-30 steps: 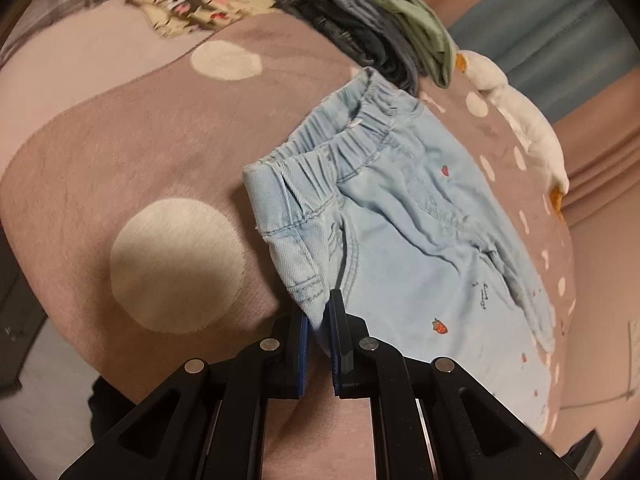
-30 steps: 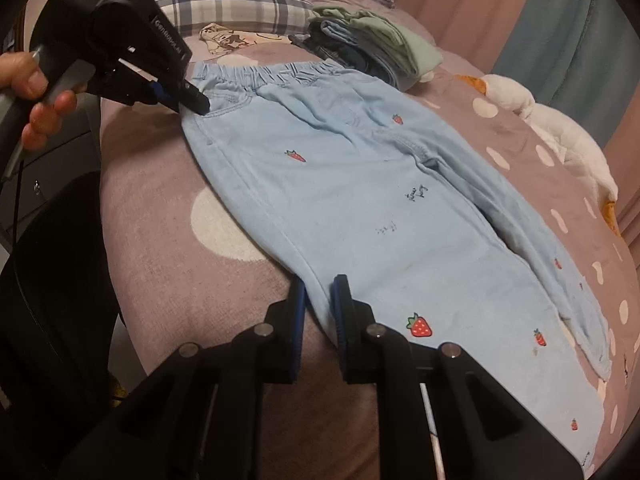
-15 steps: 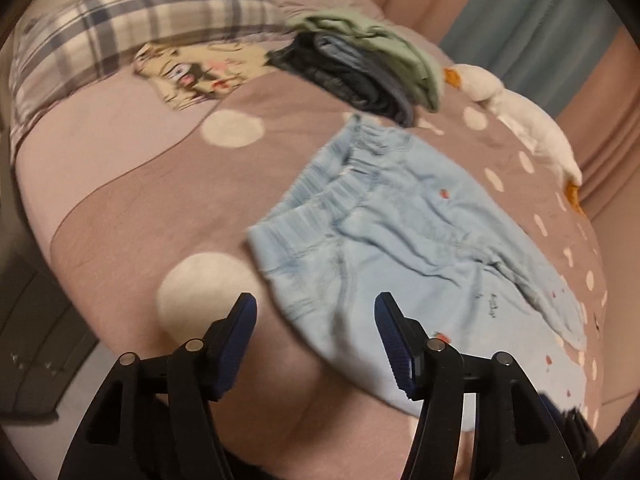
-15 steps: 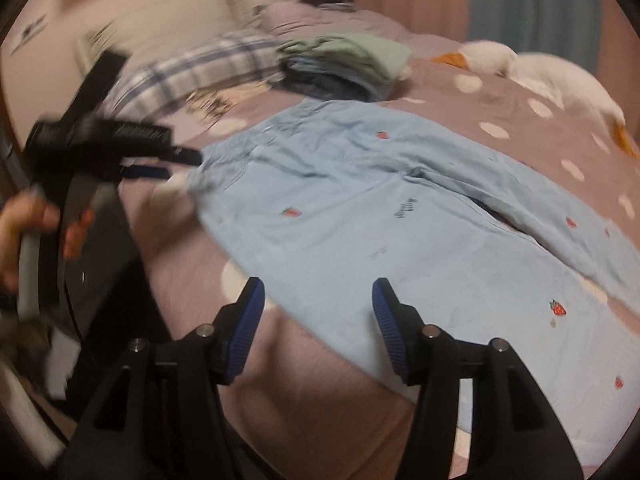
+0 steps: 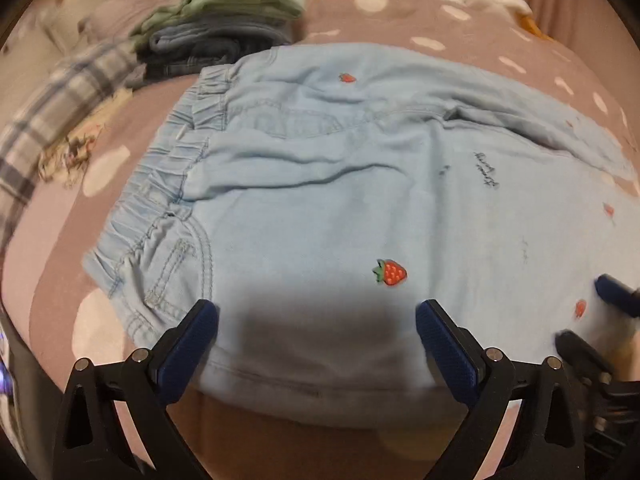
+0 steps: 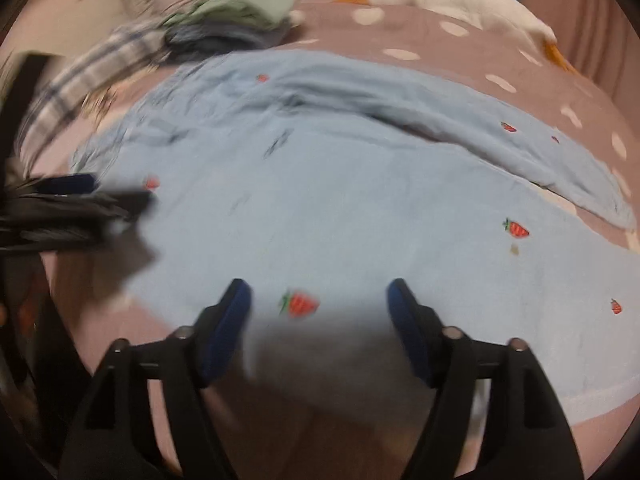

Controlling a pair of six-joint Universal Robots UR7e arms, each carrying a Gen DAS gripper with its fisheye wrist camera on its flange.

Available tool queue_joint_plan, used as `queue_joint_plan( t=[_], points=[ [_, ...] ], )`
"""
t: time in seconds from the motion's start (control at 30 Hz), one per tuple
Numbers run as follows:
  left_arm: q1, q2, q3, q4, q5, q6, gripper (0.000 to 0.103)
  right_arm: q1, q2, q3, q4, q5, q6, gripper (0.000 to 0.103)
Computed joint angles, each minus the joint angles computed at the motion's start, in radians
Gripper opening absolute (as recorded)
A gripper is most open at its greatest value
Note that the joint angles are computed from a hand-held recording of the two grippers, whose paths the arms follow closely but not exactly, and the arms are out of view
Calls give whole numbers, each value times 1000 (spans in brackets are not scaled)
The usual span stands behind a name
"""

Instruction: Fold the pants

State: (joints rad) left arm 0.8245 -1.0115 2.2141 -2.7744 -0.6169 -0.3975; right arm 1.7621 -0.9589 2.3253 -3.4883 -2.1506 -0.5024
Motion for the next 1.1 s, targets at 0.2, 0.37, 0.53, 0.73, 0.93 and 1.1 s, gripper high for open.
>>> queue_joint_plan(
  t=[0.2,0.37,0.53,0.73,0.93,1.1],
  points=[
    [6,-56,32,-93,-88,92,99,-12,-122,-13,220,50,59,75],
    [11,-6,-28,-220,-58,204,99,10,-44,-84,104,44,9,77],
    [54,28,-62,-48,-69,191,99,-10,9,-110,197,17,17,78],
    [78,-56,-30,-57,-201,288,99,-42,-116,-85,398,111,-49,83],
    [158,-9,-253,-52,-271,414,99,-58,-85,-222,368,155,-166,83],
    [223,88,-463,53,-225,502,99,-72,2,-407,439,152,-251,83]
  ],
)
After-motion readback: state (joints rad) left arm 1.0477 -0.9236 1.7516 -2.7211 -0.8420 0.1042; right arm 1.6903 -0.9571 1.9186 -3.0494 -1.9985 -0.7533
